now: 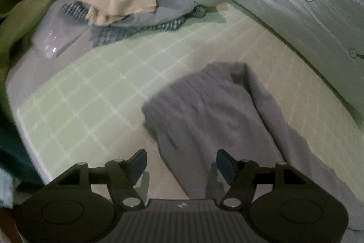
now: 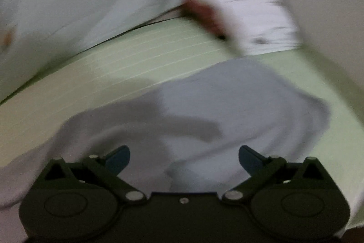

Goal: Fold clothes

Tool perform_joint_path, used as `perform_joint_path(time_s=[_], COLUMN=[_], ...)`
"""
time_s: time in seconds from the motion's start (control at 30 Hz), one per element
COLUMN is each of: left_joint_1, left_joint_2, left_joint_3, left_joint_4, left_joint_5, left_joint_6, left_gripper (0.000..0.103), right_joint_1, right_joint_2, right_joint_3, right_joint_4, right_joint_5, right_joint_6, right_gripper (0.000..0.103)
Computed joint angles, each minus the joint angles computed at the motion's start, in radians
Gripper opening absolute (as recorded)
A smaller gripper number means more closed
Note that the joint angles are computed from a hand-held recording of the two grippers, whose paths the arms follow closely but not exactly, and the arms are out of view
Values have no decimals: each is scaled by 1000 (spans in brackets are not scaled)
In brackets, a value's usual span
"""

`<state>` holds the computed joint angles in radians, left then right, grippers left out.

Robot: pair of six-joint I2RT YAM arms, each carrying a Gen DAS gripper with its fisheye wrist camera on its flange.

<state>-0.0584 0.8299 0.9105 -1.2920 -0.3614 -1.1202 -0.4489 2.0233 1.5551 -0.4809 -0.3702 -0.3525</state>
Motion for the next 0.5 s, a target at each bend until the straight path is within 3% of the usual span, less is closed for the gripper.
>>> perform_joint_path(time_s=[0.13, 0.27, 0.37, 0.5], left_joint_1=[323, 520, 585, 644], left_joint_2=[-14, 57, 118, 189], left_joint_3=[-35, -48, -58, -72], left_joint_4=[130, 236, 317, 422], left_joint_5=[160, 295, 363, 432], left_joint_6=[350, 594, 690, 739], left_gripper=[68, 68, 68, 68], right_joint_1=[126, 240, 311, 396], right_joint_2=[-140, -217, -234, -211], right_joint_3=[-224, -339, -376, -368], right_joint_4=[54, 61, 74, 92], right_joint_5=[20, 54, 93, 145], right_joint_6=[28, 45, 42, 39], right_gripper=[103, 103, 103, 103])
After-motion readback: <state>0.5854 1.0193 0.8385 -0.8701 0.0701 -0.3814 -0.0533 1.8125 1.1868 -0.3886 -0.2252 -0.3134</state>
